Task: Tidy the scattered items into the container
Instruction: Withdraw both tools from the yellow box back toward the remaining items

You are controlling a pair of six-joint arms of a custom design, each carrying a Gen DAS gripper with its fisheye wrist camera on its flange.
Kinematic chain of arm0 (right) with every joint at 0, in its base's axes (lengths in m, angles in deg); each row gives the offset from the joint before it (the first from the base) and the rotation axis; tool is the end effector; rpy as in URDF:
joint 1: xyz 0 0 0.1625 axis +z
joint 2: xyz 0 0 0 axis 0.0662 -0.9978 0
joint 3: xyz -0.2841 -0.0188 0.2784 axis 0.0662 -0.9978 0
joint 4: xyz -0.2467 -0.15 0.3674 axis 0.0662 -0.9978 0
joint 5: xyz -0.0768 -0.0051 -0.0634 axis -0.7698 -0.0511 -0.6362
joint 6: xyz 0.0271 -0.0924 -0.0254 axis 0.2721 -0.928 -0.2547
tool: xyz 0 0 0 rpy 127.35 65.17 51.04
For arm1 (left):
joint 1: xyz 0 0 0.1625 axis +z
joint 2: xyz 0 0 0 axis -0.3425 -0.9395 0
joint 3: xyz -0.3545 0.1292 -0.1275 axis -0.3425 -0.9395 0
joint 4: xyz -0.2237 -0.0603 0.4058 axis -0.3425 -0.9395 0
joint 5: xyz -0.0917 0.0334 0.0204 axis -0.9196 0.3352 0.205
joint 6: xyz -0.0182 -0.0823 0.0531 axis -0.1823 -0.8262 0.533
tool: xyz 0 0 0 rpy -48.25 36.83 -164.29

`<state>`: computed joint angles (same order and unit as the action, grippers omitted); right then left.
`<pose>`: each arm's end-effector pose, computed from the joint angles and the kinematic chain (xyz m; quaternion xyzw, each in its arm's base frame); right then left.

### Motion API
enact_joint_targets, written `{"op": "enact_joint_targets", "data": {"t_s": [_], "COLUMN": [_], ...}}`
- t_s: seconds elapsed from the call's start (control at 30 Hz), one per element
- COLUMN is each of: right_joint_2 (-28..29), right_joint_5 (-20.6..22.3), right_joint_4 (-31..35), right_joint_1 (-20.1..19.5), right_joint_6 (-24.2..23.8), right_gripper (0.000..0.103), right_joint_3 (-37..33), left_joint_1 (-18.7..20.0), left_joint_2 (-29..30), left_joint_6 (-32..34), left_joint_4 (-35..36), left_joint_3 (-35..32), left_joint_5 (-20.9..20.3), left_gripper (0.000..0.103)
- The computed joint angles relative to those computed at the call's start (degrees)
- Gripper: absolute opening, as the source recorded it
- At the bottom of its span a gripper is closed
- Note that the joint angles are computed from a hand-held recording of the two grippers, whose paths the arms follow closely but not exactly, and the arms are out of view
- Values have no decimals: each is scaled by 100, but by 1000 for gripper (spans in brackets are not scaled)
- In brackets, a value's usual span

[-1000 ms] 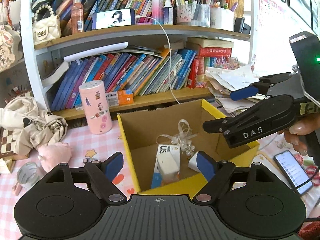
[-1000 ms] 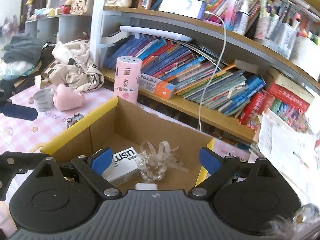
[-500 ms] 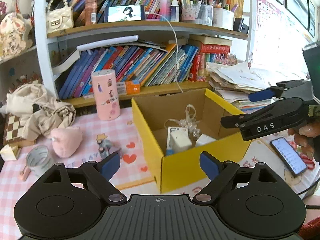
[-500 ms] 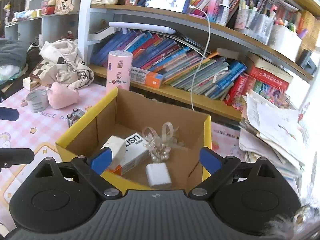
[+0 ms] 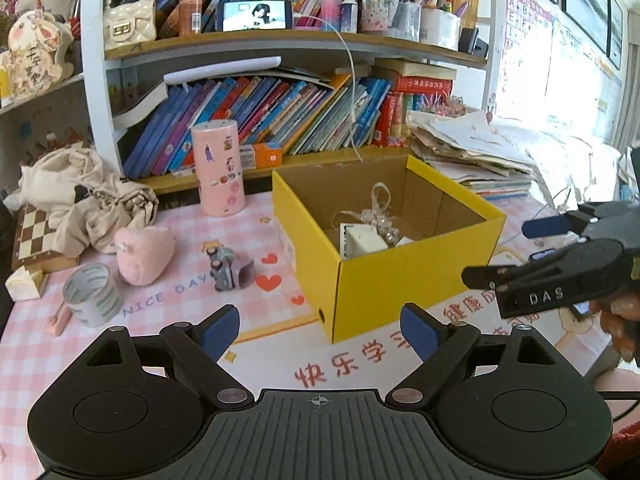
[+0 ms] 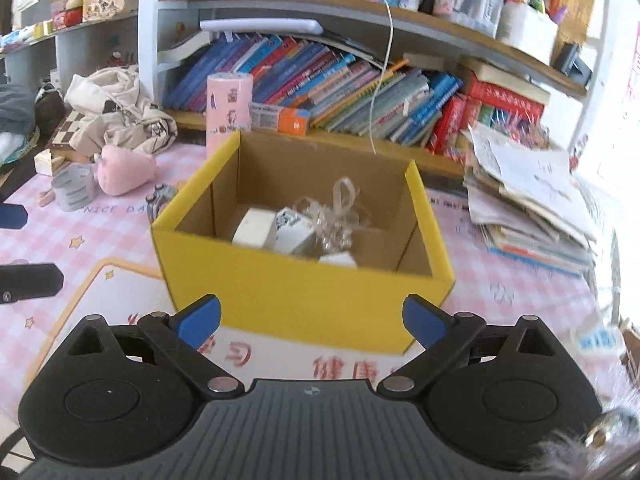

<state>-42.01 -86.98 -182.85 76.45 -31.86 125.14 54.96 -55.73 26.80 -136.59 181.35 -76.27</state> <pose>0.0102 -0.5630 0.3887 0.2483 -0.8227 0.3609 0.3623 -0.4197 -0.5442 -0.0122 0.3167 0.8460 -0.3496 0.2486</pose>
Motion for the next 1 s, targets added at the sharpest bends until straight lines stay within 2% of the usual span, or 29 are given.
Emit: {"op": "enact_joint_targets", "data": {"t_s": [0.33,0.57,1.0], "right_joint_2": [-118,-183,-104], "right_joint_5": [-409,-692,-917], "right_joint_4": [-405,-192,-317], "right_joint_1": [73,131,323], "right_joint_6": [247,757,762], "right_gripper": [101,101,101], "right_joint_3": [603,786,966], "left_joint_1": [13,45,53], "left_joint_2": [-290,-441,-751], "left_joint_6": [-509,-851,-1032], "left_joint_4": [405,690,717], "left_joint_3": [377,569,932], "left_joint_5": [-66,-187,-138], "left_gripper": [90,90,91]}}
